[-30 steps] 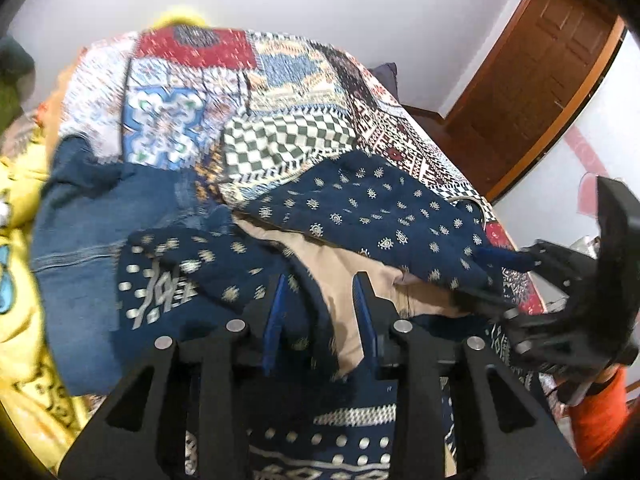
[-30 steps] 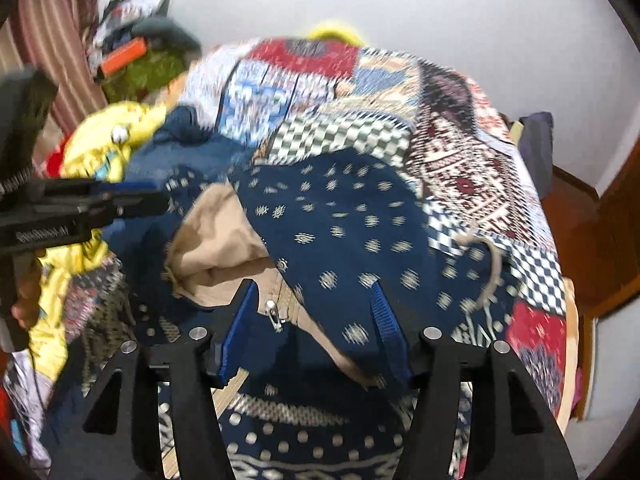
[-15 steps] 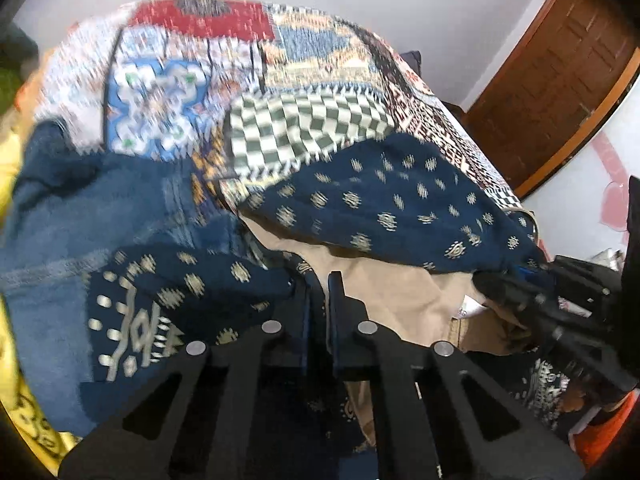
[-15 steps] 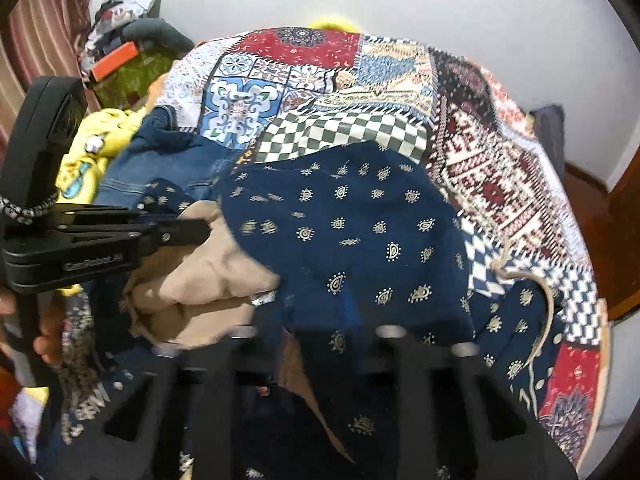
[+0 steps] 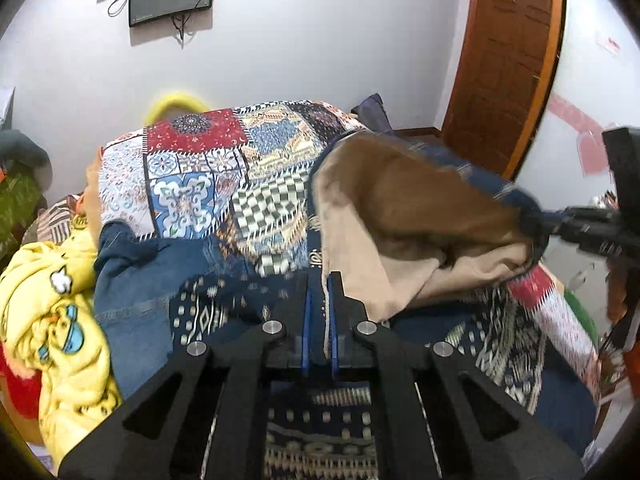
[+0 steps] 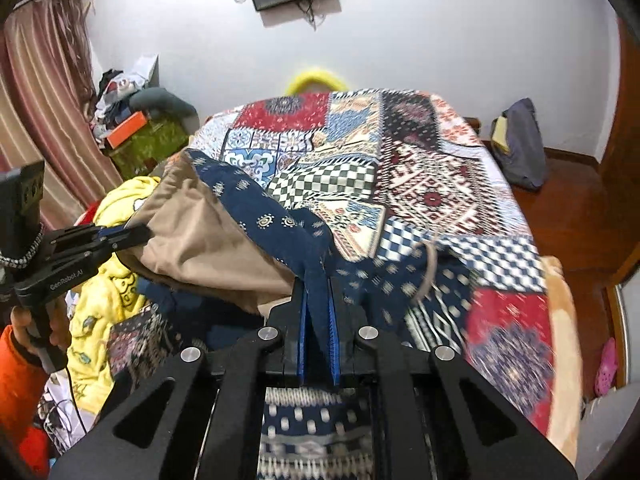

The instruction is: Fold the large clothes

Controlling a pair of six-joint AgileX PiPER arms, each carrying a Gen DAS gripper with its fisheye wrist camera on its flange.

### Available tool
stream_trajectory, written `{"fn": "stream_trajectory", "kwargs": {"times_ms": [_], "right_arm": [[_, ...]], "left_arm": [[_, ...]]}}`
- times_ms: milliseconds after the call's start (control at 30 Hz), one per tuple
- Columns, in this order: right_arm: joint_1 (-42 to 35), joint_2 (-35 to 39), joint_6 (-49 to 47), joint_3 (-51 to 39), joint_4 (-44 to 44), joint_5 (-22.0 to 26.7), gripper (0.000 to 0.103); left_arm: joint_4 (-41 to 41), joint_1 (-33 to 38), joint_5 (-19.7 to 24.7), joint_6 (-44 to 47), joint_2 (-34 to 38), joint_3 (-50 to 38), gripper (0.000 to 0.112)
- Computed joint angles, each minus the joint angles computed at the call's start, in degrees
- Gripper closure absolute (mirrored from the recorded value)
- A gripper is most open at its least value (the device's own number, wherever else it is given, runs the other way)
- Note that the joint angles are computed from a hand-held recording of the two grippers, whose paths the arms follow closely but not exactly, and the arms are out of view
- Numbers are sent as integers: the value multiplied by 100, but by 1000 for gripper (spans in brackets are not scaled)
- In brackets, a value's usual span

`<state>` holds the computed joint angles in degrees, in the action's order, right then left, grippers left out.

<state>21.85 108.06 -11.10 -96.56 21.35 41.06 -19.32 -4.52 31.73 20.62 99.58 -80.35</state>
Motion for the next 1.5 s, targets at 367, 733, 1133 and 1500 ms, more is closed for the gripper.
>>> {"fn": "stream_trajectory", "kwargs": {"times_ms": [367,733,1133,1500], "right_arm": [[-136,-1187,-745,2524,818,-366,95],[280,-1642,-562,3292,180,-506,95],[292,-1176,47,2056,-125,-554,89],[408,205,115,1200,57,-239,68]], "left_arm": [[214,-137,-490,-328,-541,2198,106],[776,-3,-436,-772,-1192,3160,106],[873,-253,162,-974,-616,779,85],[896,-643,170,-944,874,333,84]]}}
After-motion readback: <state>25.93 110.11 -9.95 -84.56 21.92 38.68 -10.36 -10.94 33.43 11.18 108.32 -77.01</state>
